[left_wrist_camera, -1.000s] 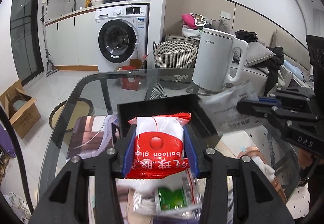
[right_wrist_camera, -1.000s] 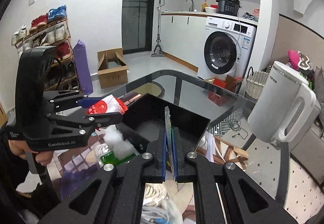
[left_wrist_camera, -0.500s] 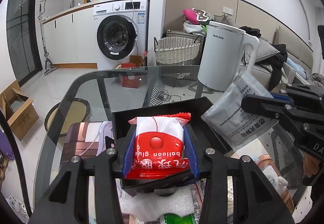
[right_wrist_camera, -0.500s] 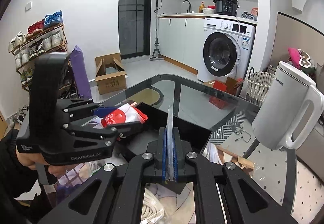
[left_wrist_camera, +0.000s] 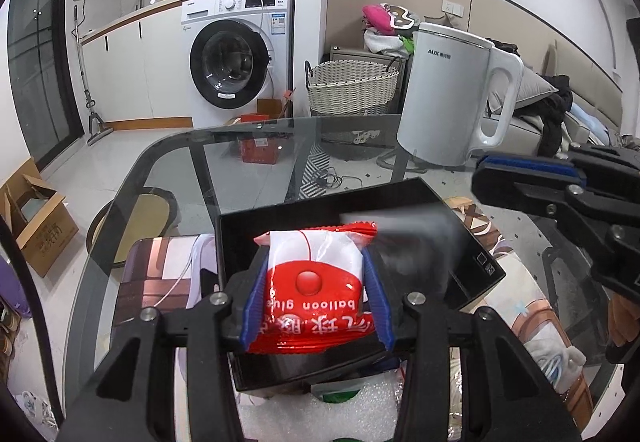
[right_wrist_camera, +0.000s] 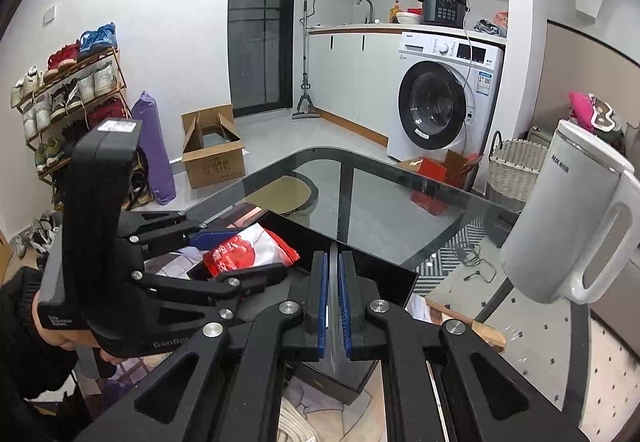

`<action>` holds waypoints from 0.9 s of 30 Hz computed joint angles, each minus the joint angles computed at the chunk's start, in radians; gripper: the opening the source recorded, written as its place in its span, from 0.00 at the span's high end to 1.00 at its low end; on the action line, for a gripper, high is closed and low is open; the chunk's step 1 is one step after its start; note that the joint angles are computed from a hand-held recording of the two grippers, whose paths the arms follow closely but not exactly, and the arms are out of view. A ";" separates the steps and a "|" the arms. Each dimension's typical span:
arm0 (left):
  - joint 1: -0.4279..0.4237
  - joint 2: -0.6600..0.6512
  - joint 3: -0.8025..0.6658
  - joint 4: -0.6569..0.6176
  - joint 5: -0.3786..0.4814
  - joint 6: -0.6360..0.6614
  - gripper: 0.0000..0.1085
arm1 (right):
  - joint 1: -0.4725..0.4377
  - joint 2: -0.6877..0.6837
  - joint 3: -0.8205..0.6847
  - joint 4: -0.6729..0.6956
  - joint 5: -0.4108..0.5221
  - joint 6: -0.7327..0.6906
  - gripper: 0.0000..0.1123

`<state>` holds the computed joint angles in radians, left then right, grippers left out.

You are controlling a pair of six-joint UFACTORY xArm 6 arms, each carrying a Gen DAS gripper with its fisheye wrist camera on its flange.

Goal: Organize soft objects
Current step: 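Lower the red packet into the black box with the left tool while the right drops the white packet in, then move the left tool to the coiled white cable and the right tool to the plush toy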

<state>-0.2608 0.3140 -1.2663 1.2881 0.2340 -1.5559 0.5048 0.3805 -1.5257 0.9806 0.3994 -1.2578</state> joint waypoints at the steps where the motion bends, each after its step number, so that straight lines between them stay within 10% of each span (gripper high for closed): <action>1: -0.001 -0.002 0.003 -0.004 -0.001 0.001 0.59 | 0.002 -0.008 0.011 0.004 -0.014 -0.009 0.92; 13: -0.026 -0.102 0.098 0.151 0.004 -0.189 0.08 | -0.039 -0.151 0.203 0.000 -0.071 0.007 0.44; 27: -0.118 -0.201 0.231 0.204 0.090 -0.283 0.05 | -0.086 -0.297 0.438 0.076 -0.084 -0.078 0.19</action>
<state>-0.3786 0.1127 -1.0354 1.4922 0.3236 -1.8389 0.4185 0.0833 -1.0872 1.0565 0.3154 -1.3357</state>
